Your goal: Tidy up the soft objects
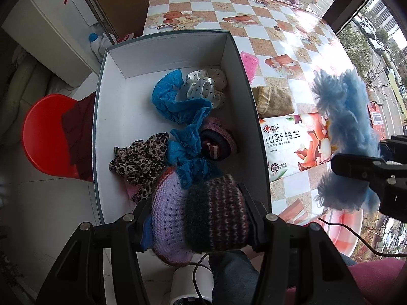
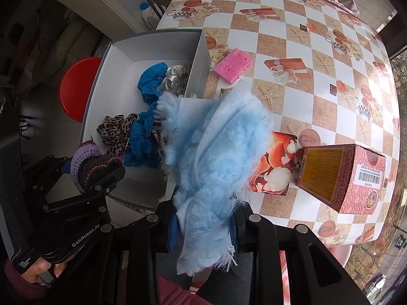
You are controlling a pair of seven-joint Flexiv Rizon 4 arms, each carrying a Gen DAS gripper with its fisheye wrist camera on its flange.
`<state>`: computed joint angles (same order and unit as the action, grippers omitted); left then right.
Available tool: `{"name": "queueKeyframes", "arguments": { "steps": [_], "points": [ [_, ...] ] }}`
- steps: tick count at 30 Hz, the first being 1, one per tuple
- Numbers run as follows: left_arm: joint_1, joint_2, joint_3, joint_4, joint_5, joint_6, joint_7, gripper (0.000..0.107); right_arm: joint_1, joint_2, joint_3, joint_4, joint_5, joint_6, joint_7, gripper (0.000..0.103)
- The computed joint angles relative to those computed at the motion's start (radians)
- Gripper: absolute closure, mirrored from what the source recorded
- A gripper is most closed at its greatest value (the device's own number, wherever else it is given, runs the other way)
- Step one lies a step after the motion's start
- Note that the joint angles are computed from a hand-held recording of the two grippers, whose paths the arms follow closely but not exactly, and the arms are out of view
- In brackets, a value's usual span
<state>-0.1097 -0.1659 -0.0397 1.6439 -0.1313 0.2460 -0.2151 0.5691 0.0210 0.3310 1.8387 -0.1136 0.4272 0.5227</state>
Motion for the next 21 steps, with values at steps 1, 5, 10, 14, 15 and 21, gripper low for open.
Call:
{"name": "queueKeyframes", "arguments": {
  "steps": [1,5,10,14,15,21],
  "points": [
    [0.001,-0.003,0.001,-0.002,0.001,0.001,-0.005,0.047,0.000,-0.006,-0.003,-0.007,-0.001,-0.004,-0.014,0.071],
    [0.004,-0.012,0.003,-0.010,0.003,0.005,-0.022,0.047,-0.005,-0.024,-0.014,-0.031,-0.007,-0.011,-0.061,0.071],
    [0.007,-0.022,0.003,-0.020,0.005,0.012,-0.039,0.047,-0.011,-0.045,-0.025,-0.059,-0.013,-0.026,-0.111,0.071],
    [0.008,-0.030,0.003,-0.028,0.007,0.013,-0.050,0.047,-0.016,-0.059,-0.034,-0.080,-0.023,-0.035,-0.142,0.071],
    [0.008,-0.033,0.002,-0.031,0.008,0.015,-0.054,0.047,-0.017,-0.062,-0.036,-0.084,-0.024,-0.036,-0.148,0.071],
    [0.007,-0.044,0.001,-0.042,0.012,0.017,-0.067,0.047,-0.027,-0.077,-0.046,-0.095,-0.030,-0.022,-0.181,0.071]
  ]
}}
